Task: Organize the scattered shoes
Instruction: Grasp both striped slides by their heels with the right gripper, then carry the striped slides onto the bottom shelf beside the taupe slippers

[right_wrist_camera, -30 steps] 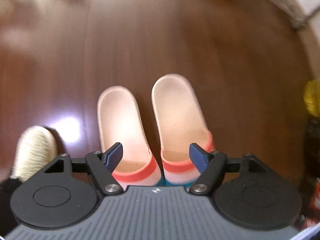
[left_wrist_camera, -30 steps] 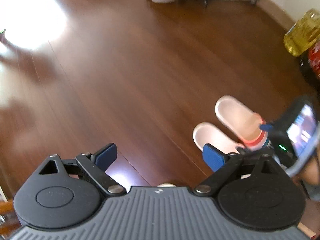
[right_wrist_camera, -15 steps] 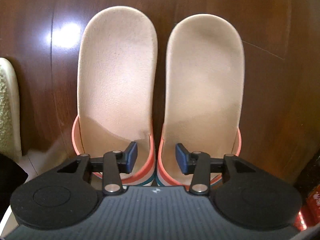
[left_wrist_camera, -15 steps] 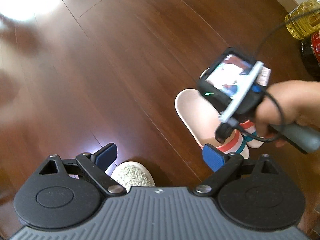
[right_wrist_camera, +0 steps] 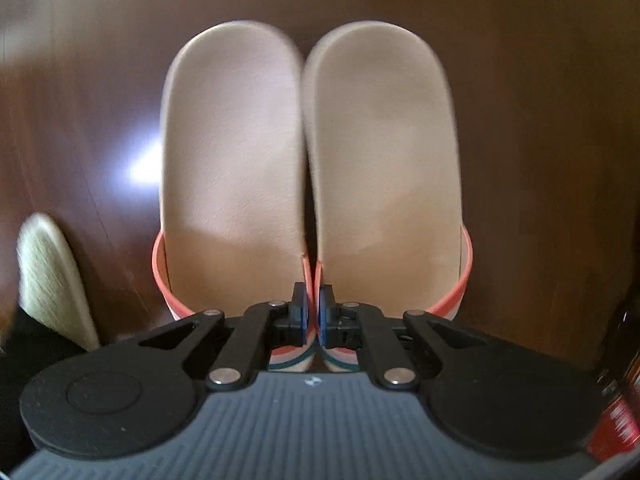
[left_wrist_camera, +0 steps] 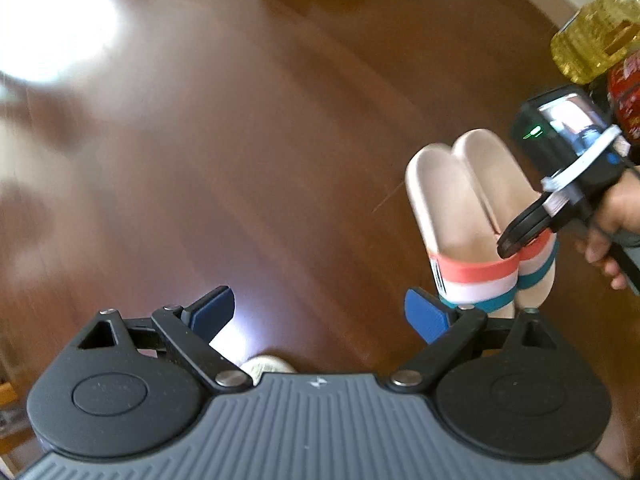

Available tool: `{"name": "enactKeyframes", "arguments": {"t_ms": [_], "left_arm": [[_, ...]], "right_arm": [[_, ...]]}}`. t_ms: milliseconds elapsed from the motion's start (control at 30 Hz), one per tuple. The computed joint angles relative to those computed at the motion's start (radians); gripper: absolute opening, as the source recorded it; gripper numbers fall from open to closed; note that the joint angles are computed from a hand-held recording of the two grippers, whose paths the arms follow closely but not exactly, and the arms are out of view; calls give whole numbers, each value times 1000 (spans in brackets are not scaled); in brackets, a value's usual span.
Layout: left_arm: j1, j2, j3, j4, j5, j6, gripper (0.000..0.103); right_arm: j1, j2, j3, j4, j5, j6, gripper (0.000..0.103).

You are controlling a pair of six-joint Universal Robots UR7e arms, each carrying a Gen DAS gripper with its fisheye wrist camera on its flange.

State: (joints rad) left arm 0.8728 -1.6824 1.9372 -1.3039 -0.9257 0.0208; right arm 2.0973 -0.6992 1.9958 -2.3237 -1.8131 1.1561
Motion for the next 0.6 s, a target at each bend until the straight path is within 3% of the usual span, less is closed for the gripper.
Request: {"name": "enactKeyframes", "arguments": {"t_ms": [133, 233, 367, 600], "left_arm": [[-23, 47, -8, -92, -50, 38, 94], [-24, 116, -3, -223, -75, 110, 94], [4, 200, -22, -314, -101, 171, 94], [38, 341, -107, -496, -109, 266, 94]], "right_arm": [[-20, -148, 63, -16, -64, 60, 5], [-50, -221, 47, 38, -115, 61, 5], [-90, -293, -69, 211, -205, 19, 4], [-167, -354, -304, 399, -347, -56, 4]]}}
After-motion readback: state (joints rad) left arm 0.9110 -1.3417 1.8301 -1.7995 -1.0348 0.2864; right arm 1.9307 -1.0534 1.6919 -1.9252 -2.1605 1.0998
